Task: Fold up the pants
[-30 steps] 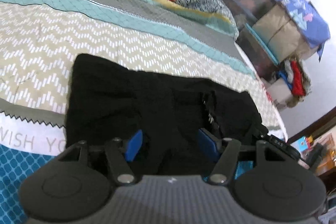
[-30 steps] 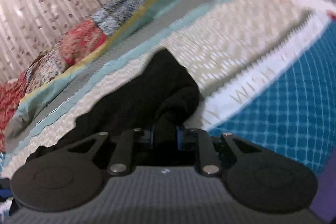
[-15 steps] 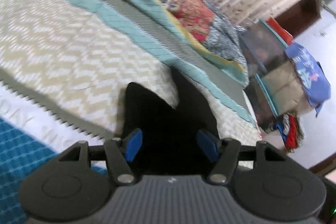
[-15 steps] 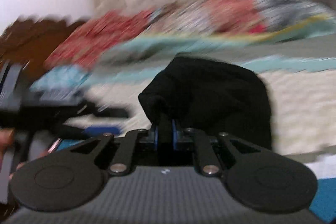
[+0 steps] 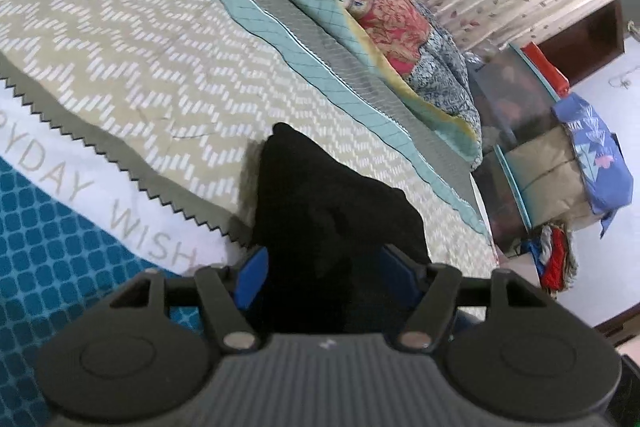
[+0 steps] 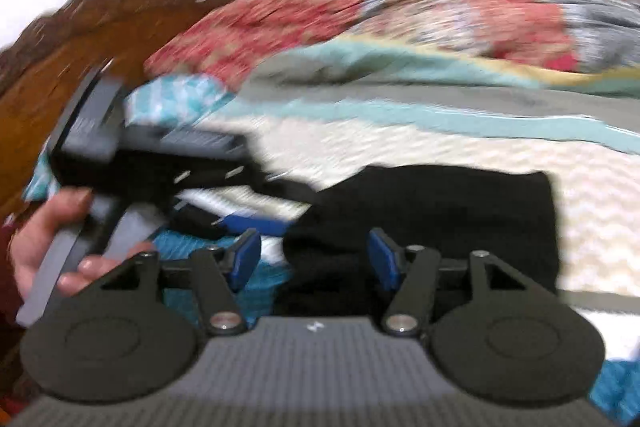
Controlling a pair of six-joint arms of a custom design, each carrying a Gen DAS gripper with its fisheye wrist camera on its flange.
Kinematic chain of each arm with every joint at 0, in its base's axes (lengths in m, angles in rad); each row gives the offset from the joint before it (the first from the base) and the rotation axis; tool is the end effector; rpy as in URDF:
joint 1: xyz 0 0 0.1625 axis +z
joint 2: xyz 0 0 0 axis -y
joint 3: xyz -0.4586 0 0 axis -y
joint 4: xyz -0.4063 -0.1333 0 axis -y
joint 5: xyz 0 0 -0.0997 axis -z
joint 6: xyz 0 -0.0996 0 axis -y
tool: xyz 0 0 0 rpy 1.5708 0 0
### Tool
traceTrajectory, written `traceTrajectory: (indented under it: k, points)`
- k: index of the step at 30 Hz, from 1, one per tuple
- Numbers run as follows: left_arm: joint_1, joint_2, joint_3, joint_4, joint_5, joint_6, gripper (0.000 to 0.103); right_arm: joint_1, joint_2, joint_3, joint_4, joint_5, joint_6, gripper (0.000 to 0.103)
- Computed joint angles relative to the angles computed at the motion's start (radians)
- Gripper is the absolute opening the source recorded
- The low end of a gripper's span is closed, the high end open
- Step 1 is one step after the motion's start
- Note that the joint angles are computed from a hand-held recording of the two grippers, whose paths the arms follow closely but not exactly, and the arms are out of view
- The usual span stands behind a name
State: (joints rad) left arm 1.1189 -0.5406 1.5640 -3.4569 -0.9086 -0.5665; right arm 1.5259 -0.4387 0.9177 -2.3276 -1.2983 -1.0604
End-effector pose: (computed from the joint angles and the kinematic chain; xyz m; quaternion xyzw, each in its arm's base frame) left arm -0.1434 -0.7409 0.0762 -0.1849 0.8499 -0.4892 0.0651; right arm 0.1196 -0.9042 0.1051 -0.4935 0.8483 -0.1874 0.0425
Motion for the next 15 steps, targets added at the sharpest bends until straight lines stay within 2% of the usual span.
traceTrajectory:
  k: [2,4,7,11,14,15]
  points:
    - [-0.002,0.007,-0.013,0.025,-0.006,-0.001,0.064,-0.011,0.012,-0.037,-0.035,-0.019,0.090,0.036]
    - [-0.003,0.012,-0.022,0.059,-0.008,-0.005,0.064,-0.021,0.003,-0.032,-0.062,-0.062,0.175,0.025]
    - [-0.015,0.018,-0.031,0.140,0.031,-0.005,0.064,-0.034,0.024,-0.084,-0.032,-0.112,0.300,0.023]
    - [-0.027,0.011,-0.033,0.354,0.117,-0.075,0.064,-0.034,0.036,-0.096,0.009,-0.176,0.347,0.023]
    - [-0.032,0.010,-0.016,0.370,0.141,-0.088,0.064,-0.028,0.061,-0.134,0.053,-0.203,0.372,0.023]
    - [-0.035,0.010,-0.017,0.382,0.151,-0.093,0.065,-0.031,0.051,-0.112,0.046,-0.201,0.372,0.023]
